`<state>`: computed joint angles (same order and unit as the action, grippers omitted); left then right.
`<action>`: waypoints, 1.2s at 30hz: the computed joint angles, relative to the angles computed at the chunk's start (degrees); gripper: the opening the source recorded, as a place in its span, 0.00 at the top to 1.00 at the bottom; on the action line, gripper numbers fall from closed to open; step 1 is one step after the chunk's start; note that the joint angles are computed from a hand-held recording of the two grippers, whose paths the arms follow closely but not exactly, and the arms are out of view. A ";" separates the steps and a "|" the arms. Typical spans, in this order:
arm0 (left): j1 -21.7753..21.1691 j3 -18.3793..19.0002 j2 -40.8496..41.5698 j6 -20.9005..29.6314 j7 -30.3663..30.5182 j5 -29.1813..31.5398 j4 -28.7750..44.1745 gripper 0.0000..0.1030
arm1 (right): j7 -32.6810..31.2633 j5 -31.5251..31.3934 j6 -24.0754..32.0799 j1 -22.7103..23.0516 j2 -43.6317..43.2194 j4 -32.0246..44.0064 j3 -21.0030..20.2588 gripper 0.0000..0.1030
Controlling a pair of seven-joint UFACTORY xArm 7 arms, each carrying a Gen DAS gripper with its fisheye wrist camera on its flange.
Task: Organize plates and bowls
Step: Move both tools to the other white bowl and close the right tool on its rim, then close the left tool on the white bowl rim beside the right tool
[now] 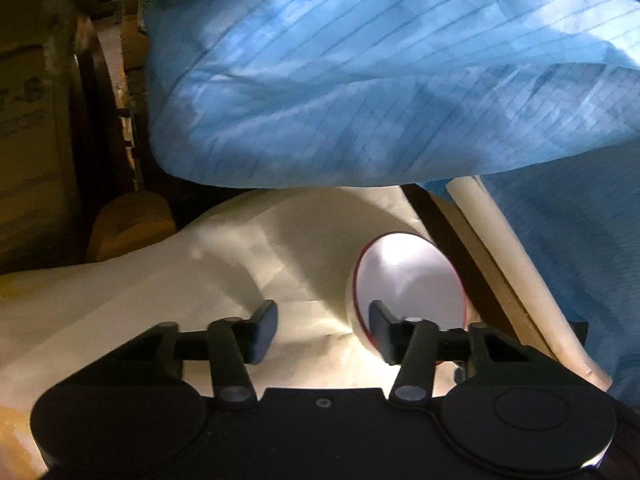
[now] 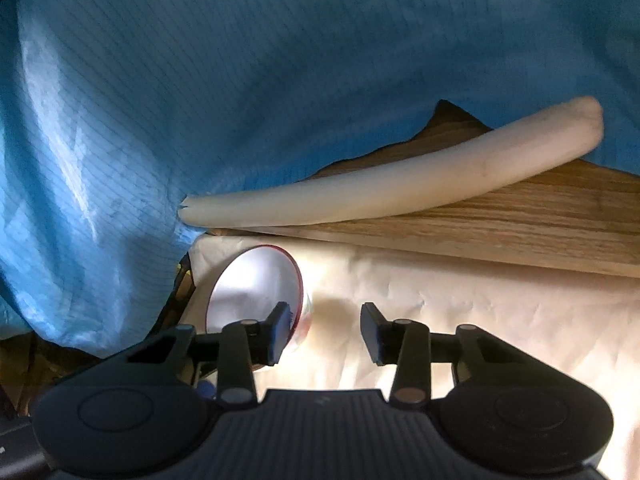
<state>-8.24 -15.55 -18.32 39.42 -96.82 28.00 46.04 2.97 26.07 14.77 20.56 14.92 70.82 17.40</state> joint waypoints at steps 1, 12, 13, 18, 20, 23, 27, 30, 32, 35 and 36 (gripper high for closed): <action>0.07 0.02 0.14 -0.81 -0.35 0.16 -0.11 0.59 | -0.10 -0.10 0.22 0.00 0.35 0.43 0.04 0.63; 1.98 1.29 -0.74 -12.98 -1.07 0.36 -5.73 0.86 | -4.74 3.58 0.16 -1.60 2.27 2.34 2.58 0.88; 1.91 1.56 -2.36 -13.03 -0.05 -0.47 -7.16 0.86 | -4.56 3.40 0.19 -1.31 2.17 2.30 2.30 0.89; 3.72 -0.16 -2.22 -13.31 0.93 -1.70 -6.88 0.89 | -4.67 3.22 0.98 -1.00 1.20 1.45 1.67 0.90; 3.45 -0.69 -2.23 -12.92 1.21 -2.41 -6.63 0.89 | -4.77 3.42 1.34 -0.95 0.11 0.41 1.39 0.90; 2.42 -0.53 -2.37 -13.45 2.79 -4.15 -7.14 0.90 | -4.71 3.45 1.40 -0.61 -2.06 -1.96 0.71 0.90; 0.57 -0.60 -2.57 -13.94 5.43 -6.72 -7.67 0.90 | -4.49 4.37 0.59 -0.09 -6.30 -6.64 -0.28 0.90; -0.69 -0.76 -2.72 -14.56 7.40 -8.44 -8.02 0.91 | -4.01 5.01 0.01 0.56 -9.61 -10.37 -1.46 0.90; -1.49 -0.86 -2.68 -15.00 8.94 -9.40 -8.05 0.91 | -3.58 5.78 -0.84 1.08 -11.83 -13.11 -2.22 0.90; -3.06 -0.94 -2.84 -15.13 11.74 -11.11 -7.95 0.91 | -1.68 5.86 -2.08 2.10 -15.49 -17.22 -3.55 0.90; -3.76 -0.84 -2.79 -15.03 12.98 -11.85 -7.75 0.91 | -0.71 5.45 -2.62 2.49 -16.74 -18.60 -3.99 0.90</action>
<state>-12.00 -16.39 -21.11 24.39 -83.83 16.15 38.30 2.26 31.53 12.14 23.04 -1.82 52.21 13.41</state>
